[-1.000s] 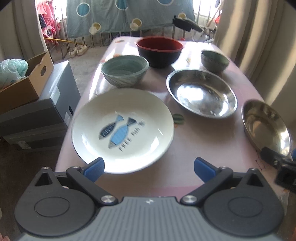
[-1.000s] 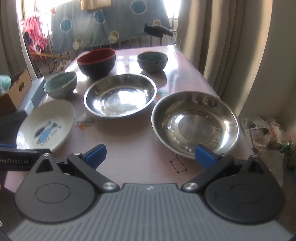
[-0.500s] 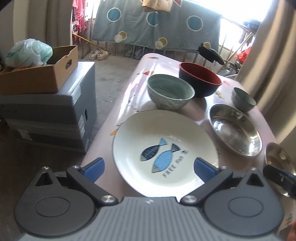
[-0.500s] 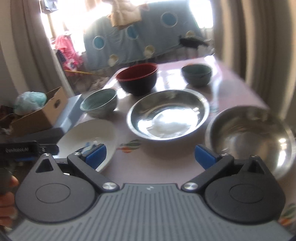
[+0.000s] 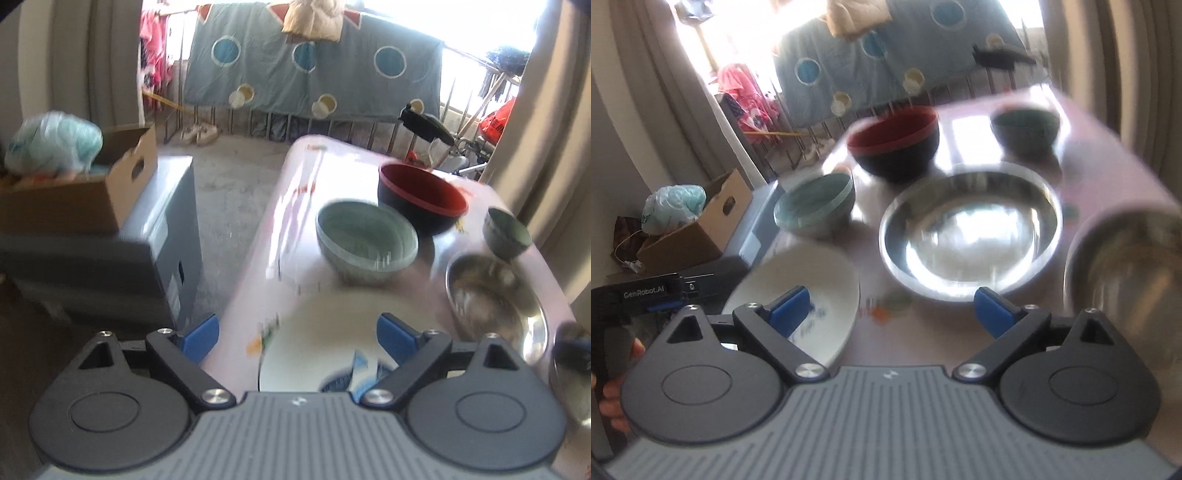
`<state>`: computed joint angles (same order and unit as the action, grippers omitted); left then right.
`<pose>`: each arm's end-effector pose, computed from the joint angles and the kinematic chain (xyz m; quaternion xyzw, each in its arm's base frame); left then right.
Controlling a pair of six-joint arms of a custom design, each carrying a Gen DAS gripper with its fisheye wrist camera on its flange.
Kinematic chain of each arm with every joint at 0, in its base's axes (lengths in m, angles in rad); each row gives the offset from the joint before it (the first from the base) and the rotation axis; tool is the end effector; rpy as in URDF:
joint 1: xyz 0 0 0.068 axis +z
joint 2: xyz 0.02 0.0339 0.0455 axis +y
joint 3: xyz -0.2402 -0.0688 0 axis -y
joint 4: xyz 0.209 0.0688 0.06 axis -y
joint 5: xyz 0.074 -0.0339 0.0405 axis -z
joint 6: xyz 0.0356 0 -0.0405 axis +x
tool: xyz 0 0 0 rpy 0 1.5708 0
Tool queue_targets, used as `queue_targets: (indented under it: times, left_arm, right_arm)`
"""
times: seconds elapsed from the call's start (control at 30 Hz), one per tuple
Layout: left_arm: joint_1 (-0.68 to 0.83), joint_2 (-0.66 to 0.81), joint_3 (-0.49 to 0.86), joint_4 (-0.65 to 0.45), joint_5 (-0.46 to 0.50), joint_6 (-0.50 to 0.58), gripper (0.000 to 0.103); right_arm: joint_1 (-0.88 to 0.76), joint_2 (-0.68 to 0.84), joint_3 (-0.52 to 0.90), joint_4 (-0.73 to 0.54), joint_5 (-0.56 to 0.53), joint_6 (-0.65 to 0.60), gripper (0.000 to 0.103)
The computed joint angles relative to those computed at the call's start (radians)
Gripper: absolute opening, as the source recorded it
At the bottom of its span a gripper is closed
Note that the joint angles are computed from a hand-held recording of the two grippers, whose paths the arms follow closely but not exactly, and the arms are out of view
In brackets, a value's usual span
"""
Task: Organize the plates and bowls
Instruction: 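Move the left gripper to the pale green marbled bowl and grasp its rim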
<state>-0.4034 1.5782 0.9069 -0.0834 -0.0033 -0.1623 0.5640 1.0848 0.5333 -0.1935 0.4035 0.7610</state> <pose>0.2783 -0.1187 0.1956 0.1097 0.9113 -0.1093 0.3815 0.1729 0.0928 0.1951 0.1683 0.8851 0.0971 0.4229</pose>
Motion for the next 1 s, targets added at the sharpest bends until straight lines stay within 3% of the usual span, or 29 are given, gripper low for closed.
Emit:
queue_targets:
  times: [0.17,0.33,0.43,0.5,0.53,0.57,0.73,0.83,1.0]
  left_arm:
    - [0.005,0.159,0.269,-0.116,0.003,-0.004,0.094]
    - [0.006,0.325,0.509,-0.217,0.020,-0.024,0.093]
    - [0.007,0.443,0.668,-0.287,0.033,-0.022,0.089]
    - [0.008,0.534,0.789,-0.341,0.045,-0.016,0.075]
    - [0.010,0.574,0.841,-0.369,0.052,-0.014,0.063]
    - [0.013,0.625,0.918,-0.415,0.065,-0.010,0.059]
    - [0.024,0.838,1.214,-0.593,0.112,-0.012,0.050]
    - [0.037,0.925,1.340,-0.676,0.144,-0.029,0.047]
    - [0.057,1.072,1.576,-0.835,0.199,-0.065,0.043]
  right_arm:
    - [-0.205,0.041,0.167,0.004,-0.144,-0.269,0.096]
    - [-0.396,0.227,0.364,0.012,-0.353,-0.398,0.094]
    - [-0.467,0.370,0.489,0.001,-0.490,-0.405,0.087]
    - [-0.497,0.479,0.579,-0.004,-0.570,-0.396,0.080]
    - [-0.503,0.539,0.629,-0.007,-0.600,-0.387,0.075]
    - [-0.508,0.598,0.682,-0.016,-0.626,-0.378,0.072]
    - [-0.509,0.882,0.956,-0.107,-0.696,-0.366,0.051]
    - [-0.496,1.012,1.084,-0.167,-0.703,-0.360,0.046]
    - [-0.488,1.136,1.182,-0.202,-0.730,-0.347,0.033]
